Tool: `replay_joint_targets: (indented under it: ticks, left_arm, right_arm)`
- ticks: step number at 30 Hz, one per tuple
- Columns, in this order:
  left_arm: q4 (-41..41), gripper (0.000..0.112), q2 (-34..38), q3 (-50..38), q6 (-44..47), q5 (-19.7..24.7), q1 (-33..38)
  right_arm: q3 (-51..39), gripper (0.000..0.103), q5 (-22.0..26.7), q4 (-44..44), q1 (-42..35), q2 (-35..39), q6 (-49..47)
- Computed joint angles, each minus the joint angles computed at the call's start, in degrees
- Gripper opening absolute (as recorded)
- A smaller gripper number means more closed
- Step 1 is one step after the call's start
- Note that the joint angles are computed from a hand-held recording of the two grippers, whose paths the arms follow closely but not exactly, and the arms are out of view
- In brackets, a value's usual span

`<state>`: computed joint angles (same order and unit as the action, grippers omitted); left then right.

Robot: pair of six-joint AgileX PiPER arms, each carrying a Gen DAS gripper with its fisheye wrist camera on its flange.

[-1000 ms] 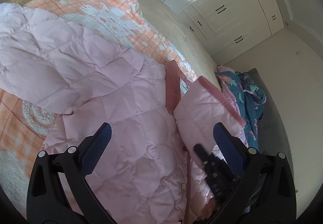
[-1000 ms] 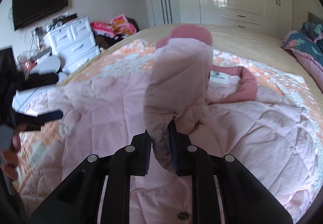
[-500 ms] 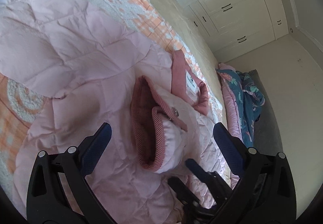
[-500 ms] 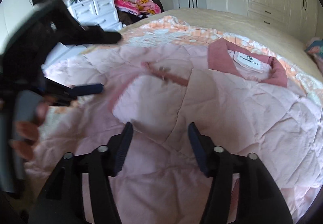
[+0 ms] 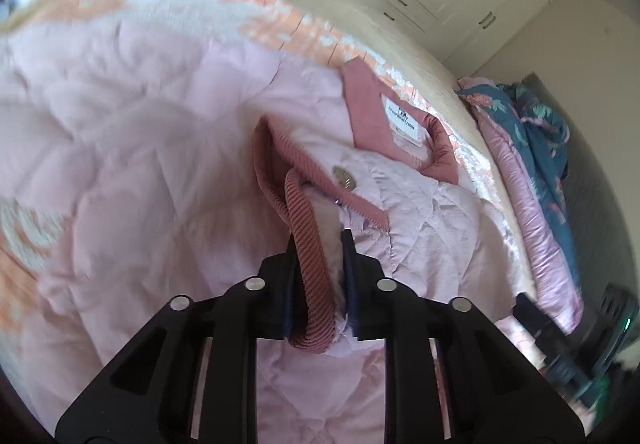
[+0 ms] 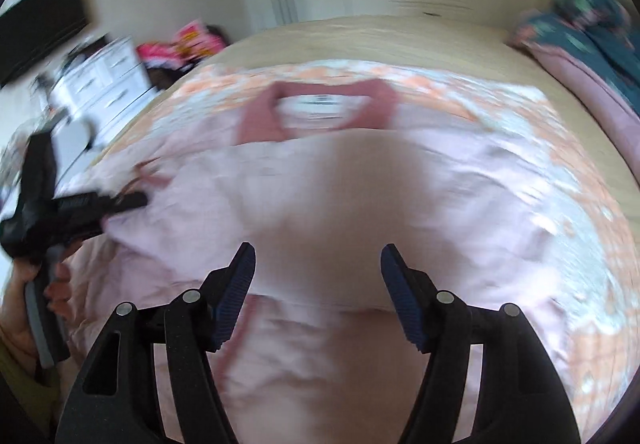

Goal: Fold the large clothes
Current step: 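Grasp the ribbed cuff of the folded sleeve with the left gripper, then straighten the cuff on the jacket and open the left gripper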

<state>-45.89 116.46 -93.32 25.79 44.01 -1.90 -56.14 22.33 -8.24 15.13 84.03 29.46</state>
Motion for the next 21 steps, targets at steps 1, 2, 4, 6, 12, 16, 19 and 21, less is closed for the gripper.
replay_joint_targets:
  ticks: [1,2,4,6,12,16,19,21]
  left_arm:
    - [-0.7,0.009,-0.96,0.77,1.71,-0.94,0.07]
    - [-0.99,0.008,-2.14,1.37,3.29,-2.15,0.03]
    - [-0.8,0.008,-3.44,1.6,5.01,-3.76,0.1]
    - [2.39,0.008,-4.61,2.34,4.5,-6.65,-0.42]
    - [11.82,0.013,1.07,-2.13,-4.4,-3.14,-0.24]
    - [11.64,0.022,2.34,-2.37,-4.32,-2.13,0.31]
    - [11.12,0.026,2.7,-2.43,-3.94,-1.61,0.46]
    - [11.32,0.028,2.31,-2.03,-3.98,-1.41,0.5]
  right_arm:
    - [0.09,0.064,0.38,0.67,-1.32,-0.06,-0.26]
    - [-0.13,0.064,0.63,1.25,-2.47,0.01,-0.62]
    - [-0.5,0.064,-0.09,5.63,-5.03,0.51,-4.86]
    - [-0.69,0.064,-0.64,8.43,-6.8,1.5,-7.45]
    - [-0.75,0.064,0.24,11.01,-9.7,5.62,-10.14]
    - [-1.7,0.064,1.59,2.06,-7.65,8.66,-3.17]
    - [-1.9,0.065,1.14,-0.95,-7.01,10.04,0.69]
    - [-2.26,0.069,1.76,-0.83,-6.8,9.59,1.73]
